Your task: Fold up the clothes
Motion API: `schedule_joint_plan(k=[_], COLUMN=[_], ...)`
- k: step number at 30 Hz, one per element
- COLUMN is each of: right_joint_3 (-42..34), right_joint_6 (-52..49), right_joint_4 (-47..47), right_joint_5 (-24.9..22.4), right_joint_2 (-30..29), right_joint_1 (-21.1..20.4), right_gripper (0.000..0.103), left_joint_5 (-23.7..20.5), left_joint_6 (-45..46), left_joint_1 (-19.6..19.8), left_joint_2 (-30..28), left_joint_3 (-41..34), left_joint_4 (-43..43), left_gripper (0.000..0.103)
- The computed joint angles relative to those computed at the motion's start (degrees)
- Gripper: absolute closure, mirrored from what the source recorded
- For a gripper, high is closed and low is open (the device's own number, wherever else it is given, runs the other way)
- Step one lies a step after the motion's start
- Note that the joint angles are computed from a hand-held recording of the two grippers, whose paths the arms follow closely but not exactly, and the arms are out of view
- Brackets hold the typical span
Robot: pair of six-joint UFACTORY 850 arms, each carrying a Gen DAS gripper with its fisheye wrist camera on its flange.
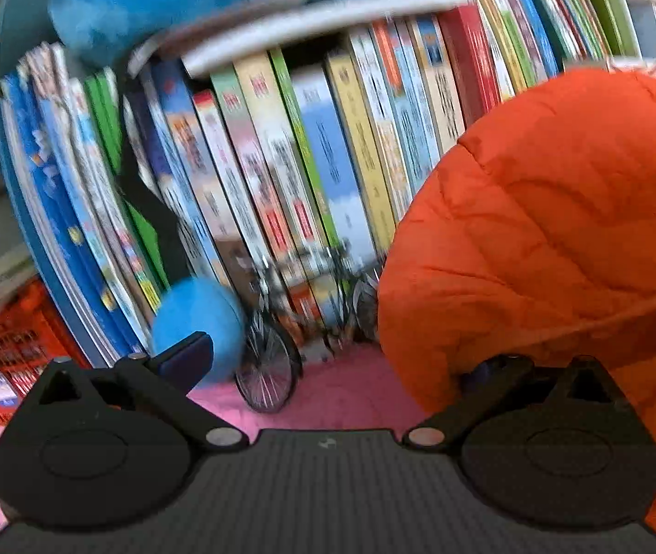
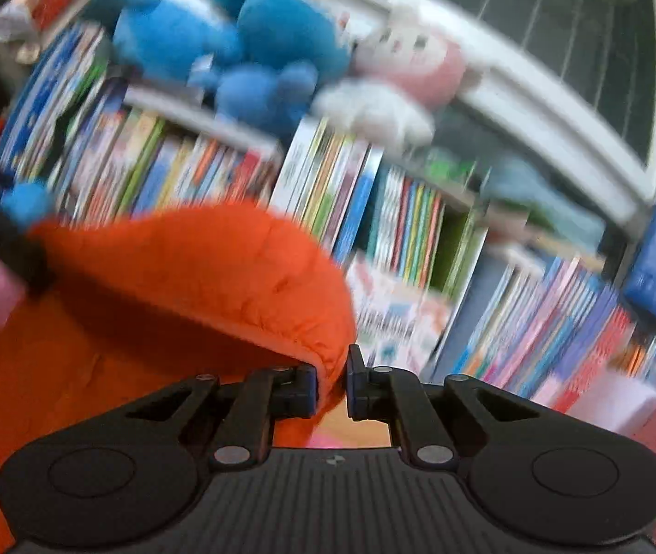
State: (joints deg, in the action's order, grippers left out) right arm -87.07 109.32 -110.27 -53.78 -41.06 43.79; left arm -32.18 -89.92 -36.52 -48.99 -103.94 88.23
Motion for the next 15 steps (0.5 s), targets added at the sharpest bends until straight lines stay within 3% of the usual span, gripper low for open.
schedule_joint_plan(k=[4, 6, 10, 12, 13, 14, 15], right_joint_3=[-4.6, -7.6, -11.8, -9.9, -7.7, -5.7, -2.5], right_joint_6=[-9.2, -16.1, -26.7, -25.3, -22.1, -18.9, -14.1], right_joint_4=[14.6, 20.6, 27.0, 25.9, 24.1, 22.3, 18.8], right_joint_5=[10.1, 12.1, 12.4, 13.4, 14.3, 15.2, 17.0], right_joint_2=[-2.1, -4.2, -7.4, -5.9, -4.1, -2.4, 0.0], right_joint_1=[-1.9, -2.4, -2.5, -2.4, -2.3, -2.2, -2.1], right_gripper=[0.091, 0.09, 0.09, 0.086, 0.074, 0.051, 0.037], left_joint_5=[-0.1, 0.1, 5.1, 6.0, 5.8, 5.6, 6.3], left_joint_6=[7.9, 9.0, -6.8, -13.8, -16.6, -19.2, -22.0], left_joint_1=[-0.7, -1.1, -1.5, -1.3, -1.1, -0.9, -0.5], left_joint_2=[-0.3, 0.3, 6.2, 10.2, 12.5, 14.6, 16.5], left_joint_3=[0.4, 1.4, 8.8, 13.1, 15.7, 18.0, 20.0], left_joint_4=[-4.3, -4.6, 9.6, 15.3, 17.5, 19.1, 20.3], left_gripper=[0.0, 0.0, 0.0, 0.0, 0.0, 0.0, 0.0])
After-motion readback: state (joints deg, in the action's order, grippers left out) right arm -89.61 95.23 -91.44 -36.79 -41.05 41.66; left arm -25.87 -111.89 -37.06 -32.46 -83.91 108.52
